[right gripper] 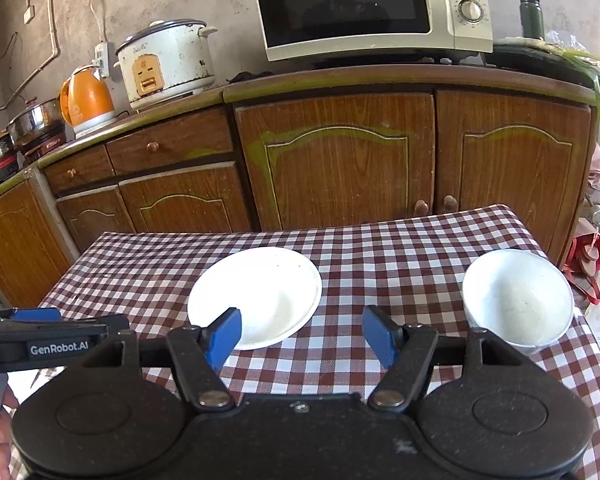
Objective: Organize plates and bowls
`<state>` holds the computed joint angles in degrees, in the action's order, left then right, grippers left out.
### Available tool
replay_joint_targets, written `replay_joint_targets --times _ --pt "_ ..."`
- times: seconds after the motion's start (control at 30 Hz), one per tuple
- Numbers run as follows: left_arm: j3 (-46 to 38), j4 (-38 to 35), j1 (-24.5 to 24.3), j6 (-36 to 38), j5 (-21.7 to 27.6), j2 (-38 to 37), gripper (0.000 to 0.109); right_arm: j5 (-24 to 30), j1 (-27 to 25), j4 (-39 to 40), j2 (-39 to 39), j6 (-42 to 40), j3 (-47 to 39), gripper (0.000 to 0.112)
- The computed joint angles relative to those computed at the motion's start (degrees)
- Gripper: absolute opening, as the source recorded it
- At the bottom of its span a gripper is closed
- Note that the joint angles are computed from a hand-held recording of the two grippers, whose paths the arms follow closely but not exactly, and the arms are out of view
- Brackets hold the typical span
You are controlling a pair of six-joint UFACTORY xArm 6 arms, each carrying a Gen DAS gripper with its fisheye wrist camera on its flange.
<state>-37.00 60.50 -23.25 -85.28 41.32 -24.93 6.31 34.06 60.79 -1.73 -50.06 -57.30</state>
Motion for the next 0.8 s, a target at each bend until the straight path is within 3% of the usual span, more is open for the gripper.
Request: replay_joint_targets --times 0.2,0.43,0.57,0.8 --pt "-0.73 0.95 2.06 0.04 -2.14 2.23 0.087 0.52 0.23 -0.34 3.11 0.1 -2.44 0.08" --pt "-3.56 5.01 5.05 -0.26 -4.96 7.2 0.087 0.23 0.22 -7.45 9.12 6.71 -6.88 0.08" --pt "-5.32 6.77 7.98 -0.46 -9.3 10.69 0.087 1.63 -0.26 -7.11 13.18 8.29 -10.93 0.08" --pt "-8.84 9.09 11.34 -1.59 -14.36 17.41 0.083 1.72 -0.55 -14.21 20.33 15.99 -16.68 0.079"
